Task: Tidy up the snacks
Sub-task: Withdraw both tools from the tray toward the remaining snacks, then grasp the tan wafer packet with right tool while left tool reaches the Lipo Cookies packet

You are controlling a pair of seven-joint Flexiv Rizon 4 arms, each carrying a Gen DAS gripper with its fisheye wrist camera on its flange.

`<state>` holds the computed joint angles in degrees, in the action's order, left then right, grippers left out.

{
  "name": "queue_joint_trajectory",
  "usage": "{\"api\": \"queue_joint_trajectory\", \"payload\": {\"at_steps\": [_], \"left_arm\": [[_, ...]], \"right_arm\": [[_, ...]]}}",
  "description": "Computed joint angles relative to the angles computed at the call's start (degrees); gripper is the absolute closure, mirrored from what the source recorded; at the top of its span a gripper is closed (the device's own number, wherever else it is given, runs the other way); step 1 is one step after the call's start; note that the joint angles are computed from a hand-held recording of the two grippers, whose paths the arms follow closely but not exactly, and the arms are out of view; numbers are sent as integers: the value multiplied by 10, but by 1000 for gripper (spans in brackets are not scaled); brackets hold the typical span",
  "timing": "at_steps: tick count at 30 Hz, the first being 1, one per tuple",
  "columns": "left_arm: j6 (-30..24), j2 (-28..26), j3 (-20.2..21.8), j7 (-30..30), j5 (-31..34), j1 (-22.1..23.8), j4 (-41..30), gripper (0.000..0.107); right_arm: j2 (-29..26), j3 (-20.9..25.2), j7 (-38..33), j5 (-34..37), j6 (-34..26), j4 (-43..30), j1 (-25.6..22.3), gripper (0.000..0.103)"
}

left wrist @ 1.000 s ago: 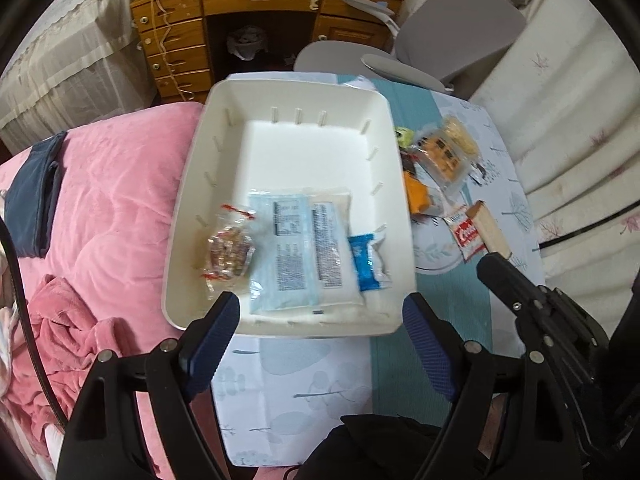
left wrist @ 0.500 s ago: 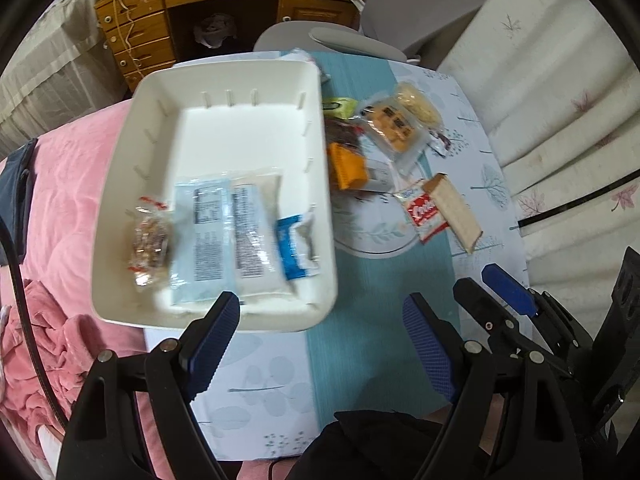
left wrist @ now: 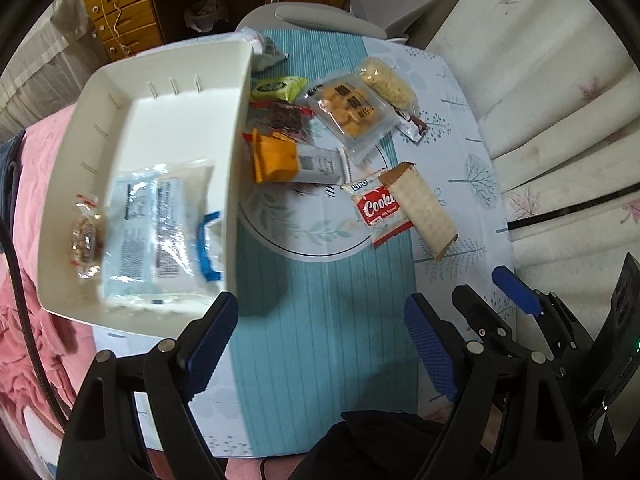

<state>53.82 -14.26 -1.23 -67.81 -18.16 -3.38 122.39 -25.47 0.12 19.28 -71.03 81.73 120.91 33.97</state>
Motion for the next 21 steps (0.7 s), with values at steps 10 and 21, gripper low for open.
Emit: {"api": "queue_joint_trajectory", "payload": {"at_steps": [10, 21], "left_arm": [[29, -60, -10, -115, 19, -29, -34, 20], [102, -141, -14, -185, 36, -56, -76, 20]], "right_arm": [[-18, -30, -87, -33, 26, 13, -25, 41], [-105, -27, -15, -258, 87, -74, -108, 41]]}}
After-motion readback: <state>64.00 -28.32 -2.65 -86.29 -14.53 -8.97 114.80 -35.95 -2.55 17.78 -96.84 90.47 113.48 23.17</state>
